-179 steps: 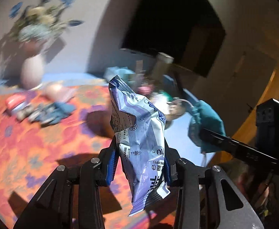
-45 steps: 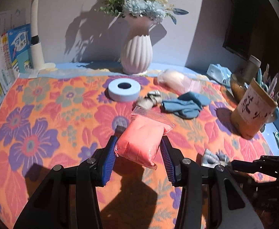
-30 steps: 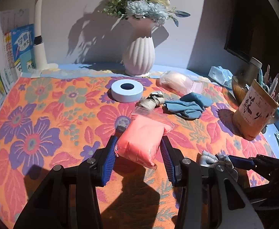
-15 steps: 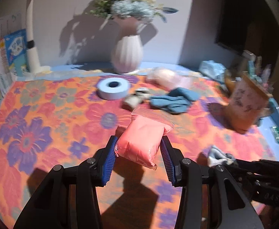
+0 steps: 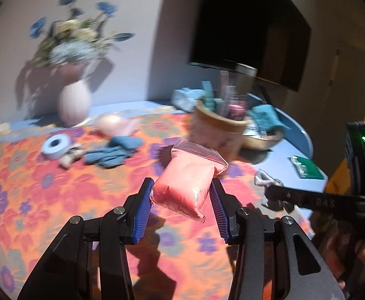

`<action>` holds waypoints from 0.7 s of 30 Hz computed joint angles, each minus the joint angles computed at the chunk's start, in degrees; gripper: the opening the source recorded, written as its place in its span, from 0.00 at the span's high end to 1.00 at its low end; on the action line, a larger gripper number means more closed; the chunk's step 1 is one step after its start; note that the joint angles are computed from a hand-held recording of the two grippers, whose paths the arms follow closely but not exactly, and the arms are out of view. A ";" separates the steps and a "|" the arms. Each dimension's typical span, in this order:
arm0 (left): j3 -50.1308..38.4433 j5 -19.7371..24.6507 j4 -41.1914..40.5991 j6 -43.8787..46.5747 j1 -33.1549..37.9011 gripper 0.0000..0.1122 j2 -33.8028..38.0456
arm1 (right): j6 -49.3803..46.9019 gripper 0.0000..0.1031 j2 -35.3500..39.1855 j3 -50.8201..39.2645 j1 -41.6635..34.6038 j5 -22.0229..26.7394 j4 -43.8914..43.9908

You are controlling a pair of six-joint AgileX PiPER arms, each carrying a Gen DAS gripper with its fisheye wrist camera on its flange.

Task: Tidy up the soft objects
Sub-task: 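Carry the coral packet and gingham bow over to the glass bowl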

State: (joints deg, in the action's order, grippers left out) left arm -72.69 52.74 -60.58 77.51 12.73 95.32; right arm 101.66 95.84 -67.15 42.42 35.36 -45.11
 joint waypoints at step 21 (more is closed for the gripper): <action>-30.91 -1.99 24.91 -40.39 -29.24 0.62 6.23 | 0.85 0.67 -17.24 8.57 -15.15 0.25 -6.29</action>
